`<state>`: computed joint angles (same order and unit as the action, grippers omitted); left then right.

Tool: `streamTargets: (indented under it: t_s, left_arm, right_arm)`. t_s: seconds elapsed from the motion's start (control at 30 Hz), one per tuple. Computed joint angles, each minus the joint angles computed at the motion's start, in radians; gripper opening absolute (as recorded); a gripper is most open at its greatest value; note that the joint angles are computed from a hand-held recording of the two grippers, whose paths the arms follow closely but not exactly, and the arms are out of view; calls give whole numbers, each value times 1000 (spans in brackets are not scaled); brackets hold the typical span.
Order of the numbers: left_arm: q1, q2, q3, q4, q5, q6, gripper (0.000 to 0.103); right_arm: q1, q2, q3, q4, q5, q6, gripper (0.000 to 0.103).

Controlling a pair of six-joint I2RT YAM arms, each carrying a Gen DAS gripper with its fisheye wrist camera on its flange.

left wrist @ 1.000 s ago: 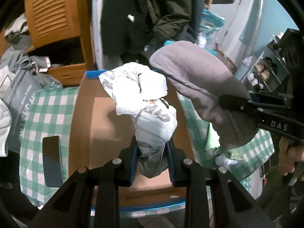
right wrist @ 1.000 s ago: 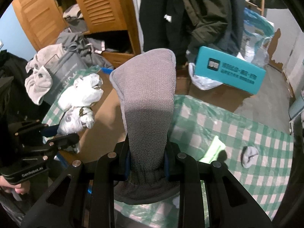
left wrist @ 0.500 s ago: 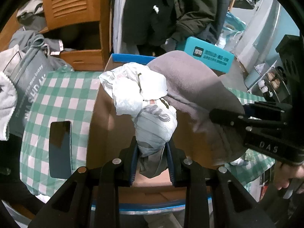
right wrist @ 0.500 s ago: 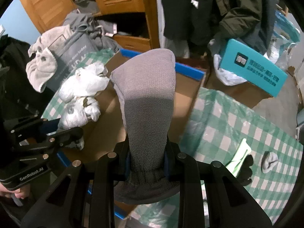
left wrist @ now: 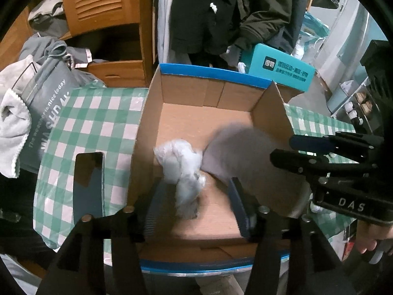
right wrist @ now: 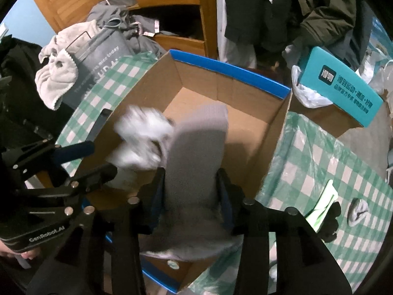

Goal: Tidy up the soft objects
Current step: 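Open both grippers to drop the sweatpants and socks into the box, then move the right gripper to the green sparkly cloth and grasp it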

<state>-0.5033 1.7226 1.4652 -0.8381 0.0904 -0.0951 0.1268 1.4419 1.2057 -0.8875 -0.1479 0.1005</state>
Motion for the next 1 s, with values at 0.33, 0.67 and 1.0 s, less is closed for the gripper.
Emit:
streamTargets:
  t_s: [0.33,0.67,1.0]
  left_arm:
    - [-24,11,21,-19,12,-15,60]
    - [-102,13,53,-32,6,-29,65]
    - [-163,53,106,-54,37,-59,65]
  right_arm:
    - [-57,-56,4,-20,-8,-25,57]
    - [-160,-132,-46,-47,-32,-83,60]
    - [-334,-202,-89,-90,-85,-186,60]
